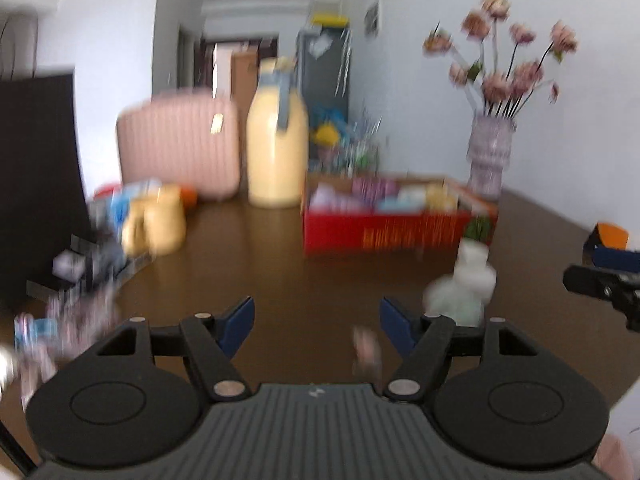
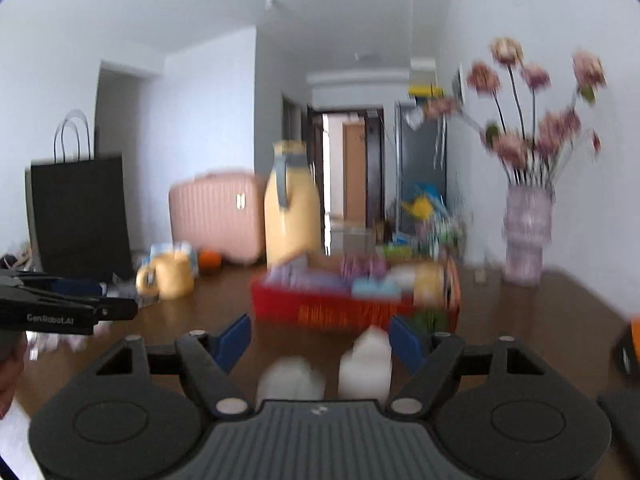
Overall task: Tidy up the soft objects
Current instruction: 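Move both grippers back over the table toward the white foam pieces, then close the right gripper on the white foam wedge while the left gripper grasps the clear packet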
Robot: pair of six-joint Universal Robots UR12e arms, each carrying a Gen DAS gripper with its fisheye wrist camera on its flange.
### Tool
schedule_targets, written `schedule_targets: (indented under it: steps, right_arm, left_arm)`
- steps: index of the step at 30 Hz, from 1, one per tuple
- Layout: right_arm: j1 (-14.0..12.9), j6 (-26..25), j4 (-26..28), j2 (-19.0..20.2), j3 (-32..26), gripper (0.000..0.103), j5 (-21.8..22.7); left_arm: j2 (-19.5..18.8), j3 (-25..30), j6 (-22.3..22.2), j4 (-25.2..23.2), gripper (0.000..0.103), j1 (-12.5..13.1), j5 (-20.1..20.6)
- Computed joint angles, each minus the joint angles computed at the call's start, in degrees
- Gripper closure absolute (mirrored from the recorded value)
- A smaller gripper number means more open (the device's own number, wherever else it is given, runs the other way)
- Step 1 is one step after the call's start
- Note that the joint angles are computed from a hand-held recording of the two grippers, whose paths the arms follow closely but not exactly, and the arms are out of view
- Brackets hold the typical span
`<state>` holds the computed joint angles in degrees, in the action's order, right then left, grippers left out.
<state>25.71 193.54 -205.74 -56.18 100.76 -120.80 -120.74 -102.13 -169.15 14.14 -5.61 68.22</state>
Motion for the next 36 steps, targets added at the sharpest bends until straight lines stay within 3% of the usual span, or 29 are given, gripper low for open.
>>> schedule_targets:
  steps: [4, 11, 14, 21, 25, 30, 32, 33, 34, 35, 36]
  right_arm:
    - [0.8, 5.4, 2.5, -0.2, 2.2, 0.028, 2.1]
    - [1.1, 7.7, 4.2, 0.3, 1.9, 0.028, 1.9]
    - [0.7, 8.4, 4.3, 0.7, 1.6, 0.028, 2.1]
    - [-1.6, 11.9, 6.4, 0.8, 1.3, 0.028, 0.2]
    - [-3.8, 10.7, 6.1, 1.3, 0.1, 0.028, 1.2]
    - [-7.2, 7.8, 7.7, 3.9, -4.8, 0.029, 7.1]
    - [-8.3, 7.4, 10.7, 5.2, -7.5, 0.03, 9.1]
    - [-8.7, 7.5, 12.5, 5.8, -8.6, 0.036, 9.5]
    - [-8.9, 7.5, 13.9, 6.2, -9.5, 0.055, 9.8]
    - [-9.2, 8.3, 15.5, 6.5, -10.1, 0.066, 10.6]
    - [-9.6, 8.9, 16.1, 6.5, -10.1, 0.068, 12.1]
  left_arm:
    - [-0.1, -0.4, 1.3, -2.2, 0.032, 0.1, -0.3]
    - [-1.1, 1.1, 1.2, -3.7, 0.032, -0.6, -2.5]
    - [-1.9, 2.5, 3.3, -5.4, 0.032, -1.5, -4.9]
    - [-5.0, 7.9, 6.9, -9.8, 0.032, -4.5, -6.2]
    - [-6.8, 11.2, 7.1, -11.7, 0.032, -5.6, -5.5]
    - [-7.6, 12.9, 8.1, -14.9, 0.029, -6.0, -4.8]
    - [-7.6, 13.0, 8.7, -15.7, 0.028, -6.1, -4.7]
    - [-7.6, 12.9, 9.2, -15.6, 0.026, -6.1, -4.5]
    - [-7.4, 12.6, 9.3, -15.1, 0.025, -6.0, -4.3]
    - [-7.2, 12.3, 9.1, -14.6, 0.021, -5.8, -3.8]
    - [-7.0, 12.0, 8.9, -14.0, 0.02, -5.6, -3.2]
